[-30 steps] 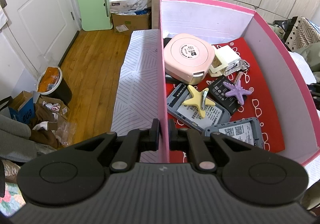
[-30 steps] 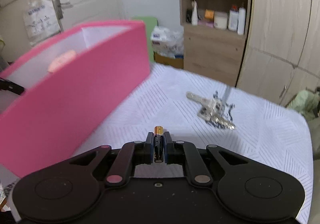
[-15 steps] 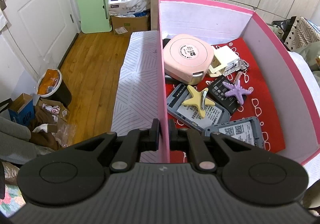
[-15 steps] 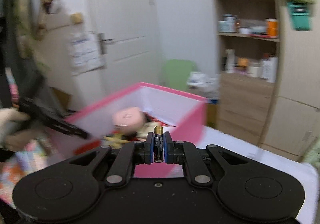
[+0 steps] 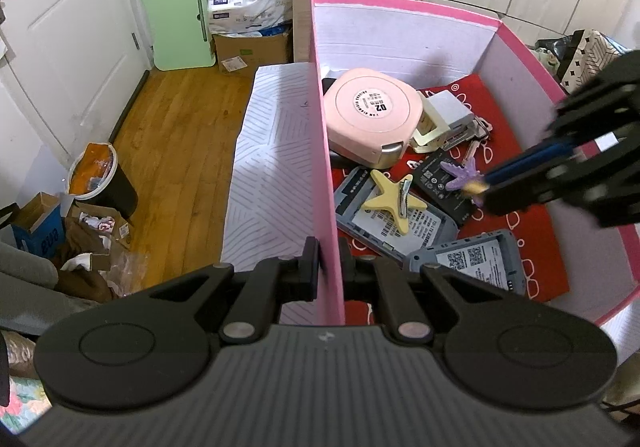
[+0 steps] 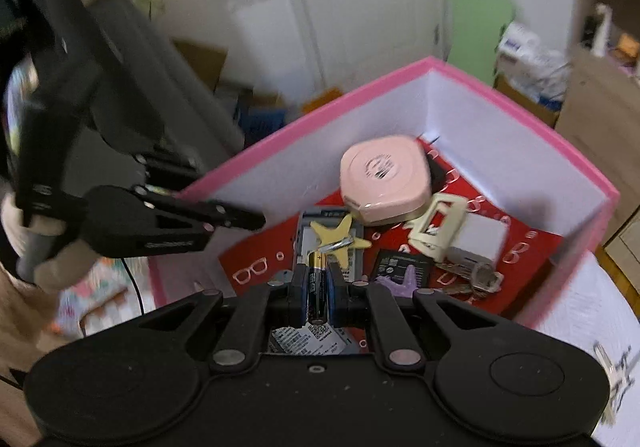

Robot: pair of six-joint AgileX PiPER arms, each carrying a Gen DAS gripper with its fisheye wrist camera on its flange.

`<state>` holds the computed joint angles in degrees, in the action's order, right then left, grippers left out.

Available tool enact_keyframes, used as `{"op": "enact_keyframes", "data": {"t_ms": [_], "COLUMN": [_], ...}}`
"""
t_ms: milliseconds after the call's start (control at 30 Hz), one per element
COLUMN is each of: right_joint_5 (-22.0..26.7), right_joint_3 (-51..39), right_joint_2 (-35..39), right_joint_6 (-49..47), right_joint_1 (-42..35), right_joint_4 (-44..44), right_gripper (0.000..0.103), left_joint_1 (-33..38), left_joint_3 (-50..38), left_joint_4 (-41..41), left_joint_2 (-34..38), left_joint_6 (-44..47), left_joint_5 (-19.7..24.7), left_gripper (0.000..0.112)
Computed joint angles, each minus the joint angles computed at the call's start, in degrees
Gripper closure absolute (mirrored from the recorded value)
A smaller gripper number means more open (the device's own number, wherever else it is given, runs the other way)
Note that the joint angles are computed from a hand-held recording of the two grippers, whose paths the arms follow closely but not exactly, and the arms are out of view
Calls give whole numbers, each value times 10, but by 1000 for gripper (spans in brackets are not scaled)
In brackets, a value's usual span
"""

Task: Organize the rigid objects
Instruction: 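Carry the second AA battery into the box and release it, then return the right gripper to the bed and grasp the remaining silver keys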

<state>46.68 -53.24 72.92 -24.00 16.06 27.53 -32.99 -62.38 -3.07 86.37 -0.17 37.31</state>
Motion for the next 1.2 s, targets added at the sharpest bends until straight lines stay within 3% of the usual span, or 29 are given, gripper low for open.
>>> {"op": "enact_keyframes", "data": {"t_ms": [233,533,600,800,1000,1200], "right_joint_5": [34,42,23,10,-22,19], "right_joint_3": [-82,-105,-88,-40,77,173], "right_joint_2": [113,141,120,33,-136,-313], "right_joint_6": [4,-24,-25,-25,-26,-60], "right_joint_1": [60,69,63,28,-44,-213], "right_joint_4": [-95,-113,-104,-71,0,61], "right_gripper": [91,91,86,86,86,84], "left_joint_1": [0,10,12,20,20,17], "left_joint_3": [12,12,15,27,29,26], "left_joint_4": [-2,-24,-31,-53,-51,-43], "left_joint_2": [-6,-5,-6,-12,-14,-11], "left_joint_6": [9,33,38,57,51,36], "left_joint_5": [-13,-14,-19,-28,-29,-27], "left_gripper": [105,105,105,104,104,104]}}
